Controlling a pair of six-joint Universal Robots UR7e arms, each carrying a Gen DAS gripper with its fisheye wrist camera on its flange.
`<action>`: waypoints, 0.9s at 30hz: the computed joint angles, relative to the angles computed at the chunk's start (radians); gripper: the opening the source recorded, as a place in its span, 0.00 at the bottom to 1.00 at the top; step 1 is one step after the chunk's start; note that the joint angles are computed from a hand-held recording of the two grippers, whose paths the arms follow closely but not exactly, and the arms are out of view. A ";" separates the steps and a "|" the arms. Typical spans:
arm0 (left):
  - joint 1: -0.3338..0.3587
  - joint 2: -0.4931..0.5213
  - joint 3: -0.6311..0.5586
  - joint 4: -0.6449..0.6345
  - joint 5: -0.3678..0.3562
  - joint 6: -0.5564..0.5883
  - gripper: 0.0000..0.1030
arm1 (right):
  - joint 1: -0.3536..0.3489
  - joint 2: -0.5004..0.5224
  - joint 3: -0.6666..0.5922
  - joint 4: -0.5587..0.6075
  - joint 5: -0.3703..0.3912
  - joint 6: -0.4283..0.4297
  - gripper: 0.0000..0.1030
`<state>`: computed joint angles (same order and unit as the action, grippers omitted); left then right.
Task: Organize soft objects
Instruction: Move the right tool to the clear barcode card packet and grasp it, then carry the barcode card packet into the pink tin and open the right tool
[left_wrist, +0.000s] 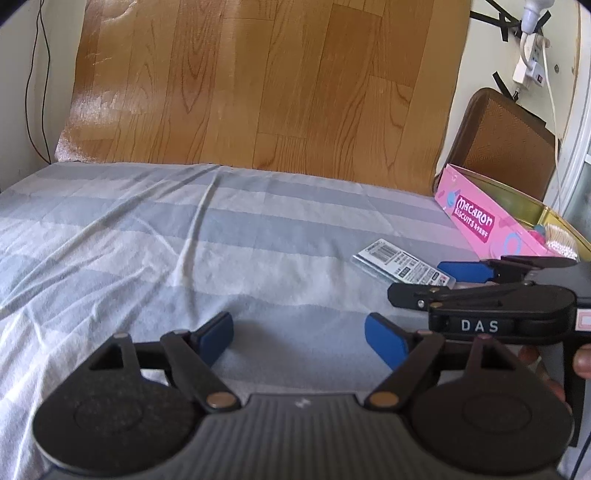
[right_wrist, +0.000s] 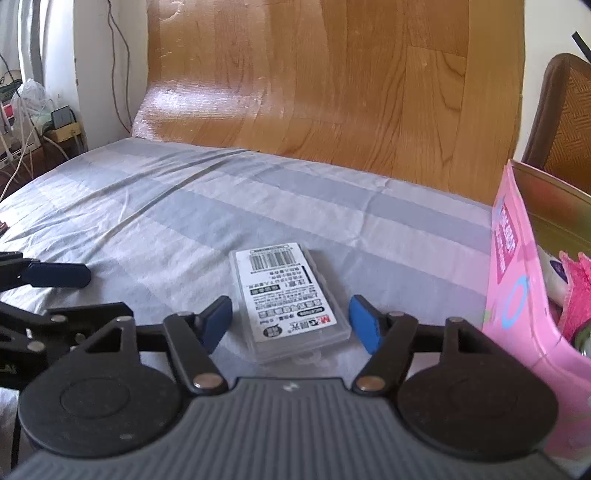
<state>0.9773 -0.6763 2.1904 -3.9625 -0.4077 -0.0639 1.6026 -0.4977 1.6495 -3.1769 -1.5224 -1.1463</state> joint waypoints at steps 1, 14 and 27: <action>0.001 0.000 0.000 0.000 0.000 0.001 0.80 | -0.001 -0.002 0.002 0.003 0.003 -0.004 0.65; -0.002 -0.002 -0.005 0.045 0.021 -0.008 0.83 | -0.026 -0.061 0.084 0.006 0.034 -0.061 0.60; -0.002 -0.004 -0.016 0.110 0.045 -0.023 0.88 | -0.121 -0.196 0.274 -0.049 0.109 -0.152 0.61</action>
